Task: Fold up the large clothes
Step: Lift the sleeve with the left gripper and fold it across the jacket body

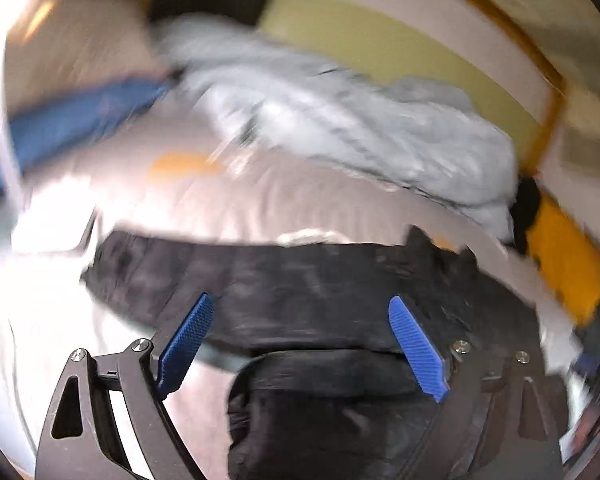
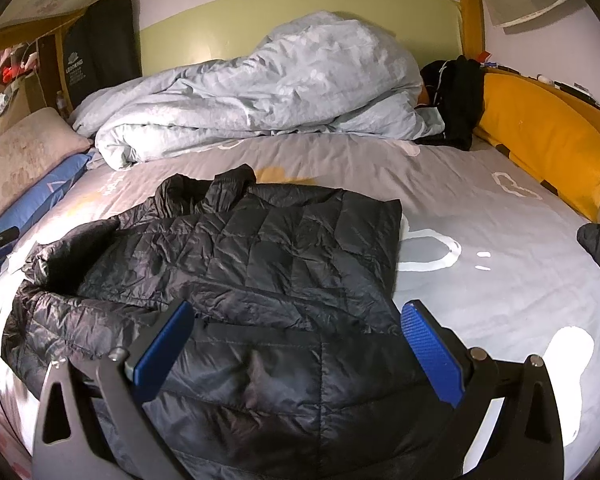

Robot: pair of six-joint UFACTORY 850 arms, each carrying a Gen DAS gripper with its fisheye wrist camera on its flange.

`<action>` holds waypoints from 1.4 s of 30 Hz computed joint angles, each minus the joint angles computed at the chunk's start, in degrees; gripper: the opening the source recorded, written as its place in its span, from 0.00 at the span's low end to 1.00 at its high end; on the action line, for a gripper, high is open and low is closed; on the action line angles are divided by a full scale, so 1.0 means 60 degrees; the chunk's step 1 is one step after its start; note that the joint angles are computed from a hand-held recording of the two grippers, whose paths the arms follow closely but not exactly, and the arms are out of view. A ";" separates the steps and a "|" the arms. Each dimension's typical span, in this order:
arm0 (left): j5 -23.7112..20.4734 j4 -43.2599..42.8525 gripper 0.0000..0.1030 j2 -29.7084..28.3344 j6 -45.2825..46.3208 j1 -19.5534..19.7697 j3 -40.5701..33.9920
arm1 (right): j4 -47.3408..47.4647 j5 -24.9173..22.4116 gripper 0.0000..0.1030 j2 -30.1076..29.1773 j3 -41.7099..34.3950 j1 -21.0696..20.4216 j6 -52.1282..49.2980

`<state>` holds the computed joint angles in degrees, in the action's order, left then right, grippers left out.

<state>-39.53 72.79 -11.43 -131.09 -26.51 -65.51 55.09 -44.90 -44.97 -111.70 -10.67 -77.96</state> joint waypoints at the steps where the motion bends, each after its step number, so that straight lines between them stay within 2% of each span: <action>1: 0.0455 0.0002 0.86 0.0206 -0.0712 0.0247 0.0365 | 0.0001 0.0000 1.00 0.0009 0.0010 -0.0001 -0.0011; 2: 0.0828 0.0023 0.86 0.0391 -0.1415 0.0479 0.0725 | 0.0010 0.0000 1.00 0.0017 0.0024 0.0001 -0.0024; 5: 0.1162 -0.0557 0.85 0.0630 -0.2087 0.0953 0.1341 | -0.0007 0.0022 1.00 0.0036 0.0054 0.0011 0.0005; 11: 0.3021 0.1186 0.83 0.0826 -0.5261 0.1794 0.2335 | -0.0112 0.0091 1.00 0.0079 0.0145 0.0066 0.0067; 12: 0.3133 0.1667 0.74 0.0778 -0.5758 0.1852 0.2364 | -0.0137 0.0084 1.00 0.0060 0.0129 0.0072 0.0081; 13: 0.3186 0.2308 0.59 0.0744 -0.6329 0.1904 0.2406 | -0.0156 0.0076 1.00 0.0041 0.0111 0.0078 0.0085; 14: 0.3231 0.2683 0.49 0.0715 -0.6556 0.1942 0.2407 | -0.0154 0.0087 1.00 0.0062 0.0145 0.0083 0.0051; 15: 0.3349 0.2987 0.20 0.0703 -0.6643 0.2008 0.2388 | -0.0152 0.0100 1.00 0.0049 0.0130 0.0085 0.0028; 16: 0.3463 0.3462 0.04 0.0678 -0.6883 0.2061 0.2384 | -0.0120 0.0152 1.00 0.0079 0.0178 0.0090 -0.0024; 17: 0.3418 0.3597 0.03 0.0687 -0.6855 0.2048 0.2358 | -0.0117 0.0156 1.00 0.0070 0.0166 0.0088 -0.0004; 19: 0.2900 0.3364 0.03 0.0706 -0.6274 0.1841 0.2202 | -0.0096 0.0176 1.00 0.0055 0.0136 0.0082 0.0034; 22: 0.1867 0.2360 0.03 0.0699 -0.4181 0.1343 0.1636 | -0.0208 0.0079 1.00 -0.0074 -0.0093 0.0060 0.0350; 26: 0.0744 0.2489 0.03 0.0710 -0.2866 0.0471 0.0756 | -0.0332 -0.0083 1.00 -0.0250 -0.0445 0.0021 0.0897; 30: -0.0511 0.1984 0.03 -0.0108 0.0014 -0.0532 -0.1076 | -0.0111 0.0250 1.00 -0.0140 -0.0339 -0.0020 0.0696; 32: -0.0505 0.2026 0.03 -0.0686 0.0800 -0.0851 -0.2061 | -0.0002 0.0340 1.00 -0.0081 -0.0300 -0.0061 0.0579; 34: -0.0068 0.1889 0.03 -0.1260 0.1282 -0.0962 -0.2968 | 0.0122 0.0326 1.00 -0.0070 -0.0362 -0.0128 0.0574; 38: 0.0170 0.0696 0.03 -0.2952 0.3390 -0.1140 -0.5293 | 0.0338 0.0236 1.00 -0.0116 -0.0596 -0.0301 0.0716; 42: 0.0601 -0.0804 0.03 -0.4455 0.5054 -0.1139 -0.7109 | 0.0334 0.0450 1.00 -0.0234 -0.0838 -0.0379 0.0832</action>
